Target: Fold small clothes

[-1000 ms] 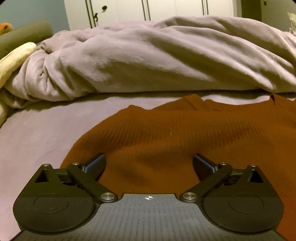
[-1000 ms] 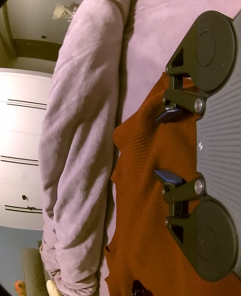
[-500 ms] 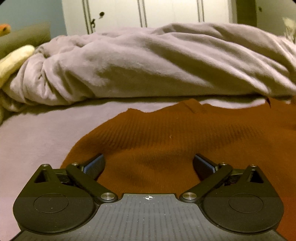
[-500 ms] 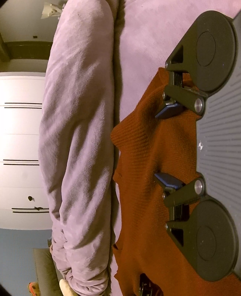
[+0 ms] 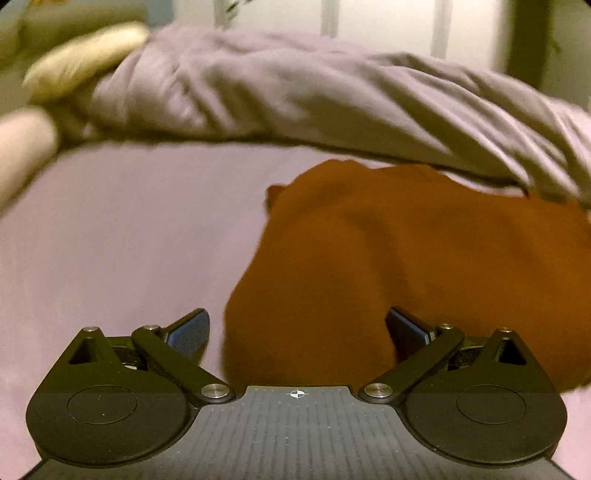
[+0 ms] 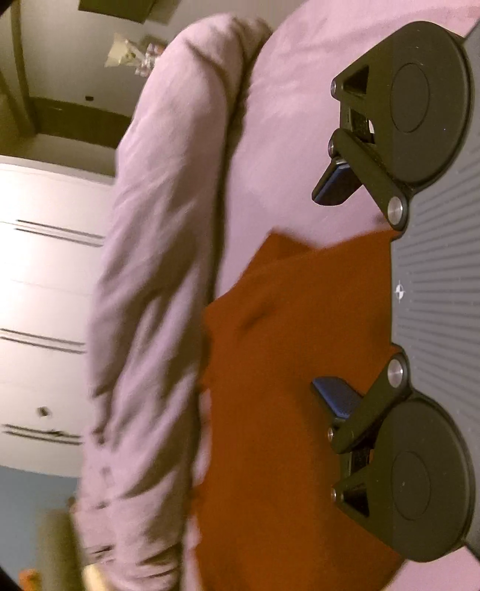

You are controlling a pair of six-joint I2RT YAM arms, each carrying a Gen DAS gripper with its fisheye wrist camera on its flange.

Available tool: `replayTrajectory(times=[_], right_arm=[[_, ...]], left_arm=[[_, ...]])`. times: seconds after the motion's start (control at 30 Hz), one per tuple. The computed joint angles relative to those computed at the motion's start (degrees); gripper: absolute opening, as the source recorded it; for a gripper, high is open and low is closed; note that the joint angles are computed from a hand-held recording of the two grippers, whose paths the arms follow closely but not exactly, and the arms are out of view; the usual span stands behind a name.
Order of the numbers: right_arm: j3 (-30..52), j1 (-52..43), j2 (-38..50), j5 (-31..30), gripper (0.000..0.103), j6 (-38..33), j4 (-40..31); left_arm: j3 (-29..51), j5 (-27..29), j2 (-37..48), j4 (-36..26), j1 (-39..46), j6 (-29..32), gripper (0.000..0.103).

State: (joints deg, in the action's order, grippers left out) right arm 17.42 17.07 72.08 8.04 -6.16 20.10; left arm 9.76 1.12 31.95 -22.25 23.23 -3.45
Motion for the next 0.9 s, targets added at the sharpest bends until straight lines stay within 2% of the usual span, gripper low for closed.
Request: replayTrajectory(times=[0.07,0.13,0.17,0.23,0.3,0.43,0.5,0.6,0.67,0.7,0.8,0.9], right_arm=[[0.27,-1.93,-1.40,0.22,0.099,1.73,-2.29],[1.07,-0.13,-3.29,6.64,0.099,3.33,-5.17],[1.51,0.81,-4.82,9.08,0.099,4.22,-7.36],[1.37,1.17,-10.04,8.77,0.098,6.51,-12.52],[-0.25,0.68,-17.26,5.02,0.096,7.94,-17.43],[-3.61,5.55,-30.03,5.65,0.089,9.20,-27.22],[-4.07,7.61,-34.52,6.05,0.086,10.81,-32.00],[-3.45,9.38,-37.42,5.22,0.079,13.14,-36.69],[-3.13,10.89,-38.61,5.32,0.074,14.23,-38.62],[-2.90,11.28,-38.31,5.10,0.072,14.38,-38.70],[-2.34,12.99,-38.20,5.62,0.071,14.83,-39.13],[-1.91,13.90,-37.93,6.03,0.071,15.43,-39.67]], left_arm=[[1.16,2.67,3.24,0.73,4.52,-0.57,0.103],[3.27,5.99,5.17,-0.73,8.26,-1.11,0.103],[4.52,9.37,6.42,-1.79,10.96,-0.99,0.103],[6.93,18.03,11.09,-3.52,16.98,1.06,0.101],[8.48,23.95,15.83,-3.93,20.60,2.26,0.083],[9.89,28.95,21.48,-3.62,23.14,3.06,0.070],[11.14,30.80,24.22,-3.82,24.35,3.60,0.056],[12.43,34.91,27.04,-5.76,28.10,5.25,0.043],[12.73,37.81,29.18,-6.49,31.18,7.17,0.042],[12.81,38.22,29.79,-6.84,31.93,7.93,0.046],[13.06,38.40,30.09,-7.41,32.23,9.25,0.056],[13.24,37.19,29.68,-6.94,29.94,7.46,0.062]])
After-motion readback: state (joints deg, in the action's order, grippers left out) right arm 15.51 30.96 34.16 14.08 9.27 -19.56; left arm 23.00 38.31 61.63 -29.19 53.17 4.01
